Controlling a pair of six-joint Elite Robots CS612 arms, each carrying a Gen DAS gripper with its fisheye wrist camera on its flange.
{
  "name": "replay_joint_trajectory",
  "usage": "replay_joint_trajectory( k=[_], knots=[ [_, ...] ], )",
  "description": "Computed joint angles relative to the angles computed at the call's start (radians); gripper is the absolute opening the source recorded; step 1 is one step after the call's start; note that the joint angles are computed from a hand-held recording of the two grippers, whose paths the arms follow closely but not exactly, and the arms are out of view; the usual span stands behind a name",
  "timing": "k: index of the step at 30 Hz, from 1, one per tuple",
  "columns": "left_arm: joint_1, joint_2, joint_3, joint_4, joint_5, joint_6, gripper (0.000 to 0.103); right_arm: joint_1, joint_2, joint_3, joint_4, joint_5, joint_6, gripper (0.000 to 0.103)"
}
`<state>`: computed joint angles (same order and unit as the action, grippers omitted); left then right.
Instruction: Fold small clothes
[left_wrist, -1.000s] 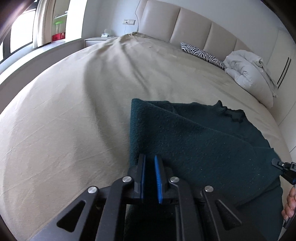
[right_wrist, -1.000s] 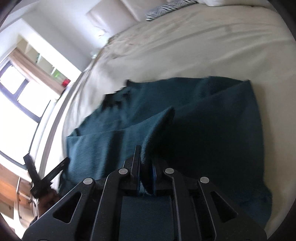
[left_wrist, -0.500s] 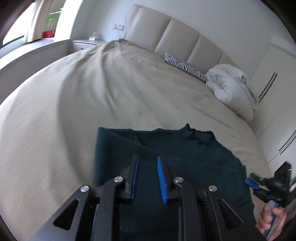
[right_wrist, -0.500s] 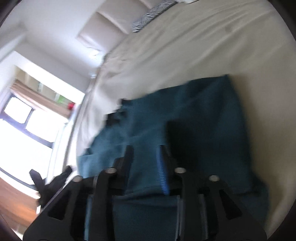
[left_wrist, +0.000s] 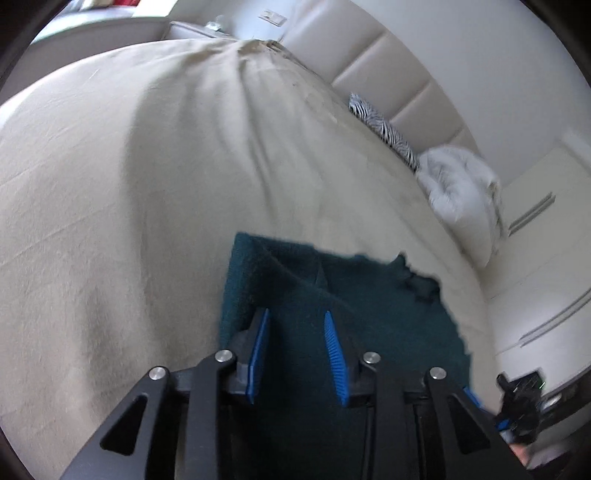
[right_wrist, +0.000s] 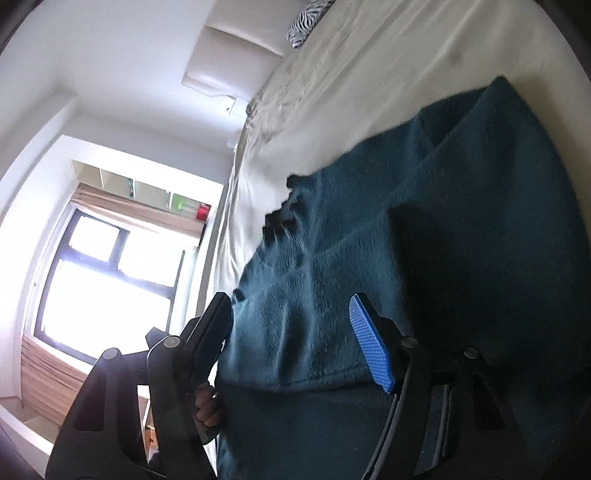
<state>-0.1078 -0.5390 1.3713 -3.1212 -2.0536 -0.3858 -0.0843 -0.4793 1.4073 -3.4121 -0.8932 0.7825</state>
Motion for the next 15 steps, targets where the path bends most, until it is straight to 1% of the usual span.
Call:
replay_joint_trajectory(
  k=[1, 2, 3, 5, 6, 8, 9, 10, 11, 12, 14, 15],
  knots=[
    [-0.005, -0.008, 0.01, 0.006, 0.015, 0.028, 0.033, 0.005, -0.009, 0.005, 0.066, -0.024, -0.045, 0.064],
    [-0.008, -0.017, 0.023, 0.012, 0.023, 0.048, 0.033, 0.005, -0.008, 0.001, 0.106, -0.02, -0.082, 0.063],
    [-0.009, -0.026, 0.035, 0.017, 0.027, 0.065, 0.033, 0.005, -0.008, 0.004, 0.104, -0.013, -0.11, 0.061],
    [-0.004, -0.05, 0.071, 0.026, 0.027, 0.106, 0.033, 0.0, -0.029, 0.032, 0.109, -0.023, -0.12, 0.063],
    [-0.001, -0.066, 0.097, 0.02, 0.024, 0.119, 0.036, -0.001, -0.049, 0.059, 0.11, -0.033, -0.107, 0.064],
    [0.009, -0.102, 0.156, -0.001, 0.023, 0.14, 0.047, -0.004, -0.079, 0.11, 0.102, -0.042, -0.121, 0.064],
    [0.015, -0.122, 0.192, -0.014, 0.016, 0.135, 0.053, -0.003, -0.108, 0.154, 0.099, -0.066, -0.133, 0.065],
    [0.022, -0.138, 0.226, -0.034, -0.006, 0.131, 0.054, -0.007, -0.122, 0.181, 0.087, -0.068, -0.14, 0.065],
    [0.03, -0.159, 0.269, -0.06, -0.024, 0.13, 0.056, -0.009, -0.147, 0.23, 0.05, -0.072, -0.141, 0.065],
    [0.033, -0.184, 0.313, -0.071, -0.027, 0.14, 0.058, -0.012, -0.166, 0.269, 0.021, -0.077, -0.139, 0.065],
    [0.041, -0.228, 0.395, -0.082, -0.045, 0.168, 0.059, -0.022, -0.212, 0.366, -0.049, -0.09, -0.133, 0.065],
    [0.046, -0.245, 0.428, -0.089, -0.056, 0.175, 0.06, -0.023, -0.228, 0.399, -0.066, -0.097, -0.134, 0.065]
  ],
)
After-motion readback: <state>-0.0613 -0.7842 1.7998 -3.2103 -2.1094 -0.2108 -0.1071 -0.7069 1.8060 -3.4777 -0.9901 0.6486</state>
